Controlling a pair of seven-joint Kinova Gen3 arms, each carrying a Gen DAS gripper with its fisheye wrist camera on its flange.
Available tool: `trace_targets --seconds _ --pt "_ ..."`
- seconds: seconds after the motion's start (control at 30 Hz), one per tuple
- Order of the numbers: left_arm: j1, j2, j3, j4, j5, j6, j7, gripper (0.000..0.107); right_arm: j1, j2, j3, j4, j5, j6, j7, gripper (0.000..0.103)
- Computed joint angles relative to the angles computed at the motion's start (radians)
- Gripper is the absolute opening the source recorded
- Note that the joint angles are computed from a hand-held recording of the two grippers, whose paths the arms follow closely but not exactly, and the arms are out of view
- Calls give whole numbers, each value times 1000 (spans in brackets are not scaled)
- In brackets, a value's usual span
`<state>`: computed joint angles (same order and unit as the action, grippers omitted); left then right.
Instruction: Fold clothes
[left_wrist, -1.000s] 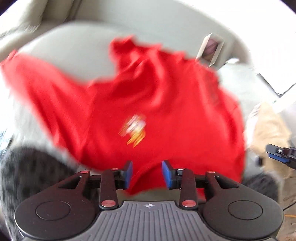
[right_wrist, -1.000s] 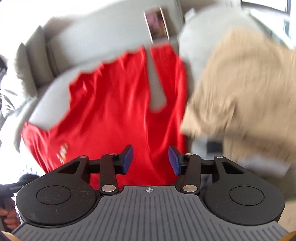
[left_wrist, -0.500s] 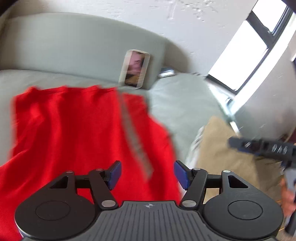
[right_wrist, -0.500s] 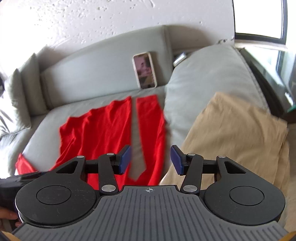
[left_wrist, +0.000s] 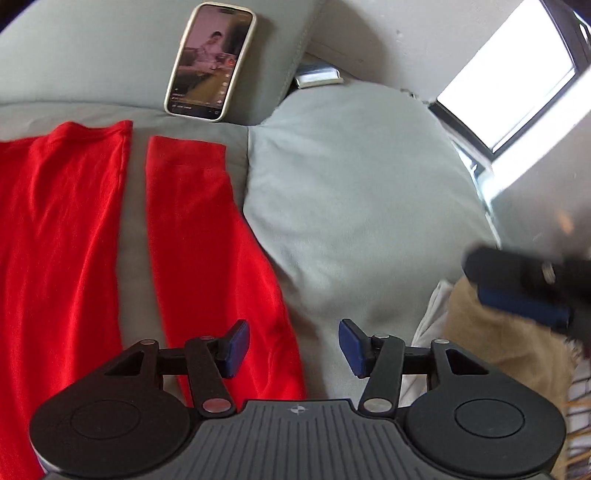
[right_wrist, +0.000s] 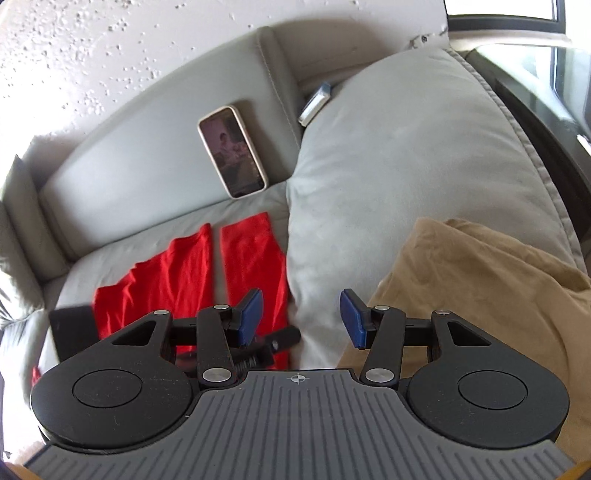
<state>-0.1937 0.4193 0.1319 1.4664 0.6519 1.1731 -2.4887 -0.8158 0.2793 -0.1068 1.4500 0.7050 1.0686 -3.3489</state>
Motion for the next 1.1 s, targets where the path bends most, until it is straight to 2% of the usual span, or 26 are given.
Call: trace_targets --seconds 0.03,0.1,0.17,0.3,0.37,0.5,0.57,0.63,0.73,1.0,1.1 --pt "17 -3 -6 4 -24 -15 -6 35 11 7 2 -4 -7 -9 10 53" --pt "8 0 1 10 -28 -16 -33 3 28 24 10 -18 -21 -21 26 53" --pt "-39 5 4 8 25 17 -56 3 37 39 19 -32 -32 -36 36 53" --pt "-207 16 15 1 182 102 -113 2 39 74 36 -71 -47 -60 64 53" --pt "-275 36 7 -19 220 125 -76 2 40 97 43 -96 -60 -73 91 53" --pt "-262 109 -165 -82 245 171 86 2 46 161 61 -161 -106 -95 154 53" --pt "-263 153 -209 -118 224 195 168 2 53 200 73 -197 -139 -108 186 54" --pt "-299 173 -180 -125 200 196 206 2 60 238 86 -228 -171 -131 211 54" --pt "-381 177 -70 -106 161 158 215 2 67 290 107 -275 -210 -162 251 54" --pt "-388 226 -44 -152 138 176 223 6 107 412 157 -388 -286 -290 377 50" --pt "-396 252 -36 -172 139 191 238 8 121 466 185 -435 -320 -317 383 48"
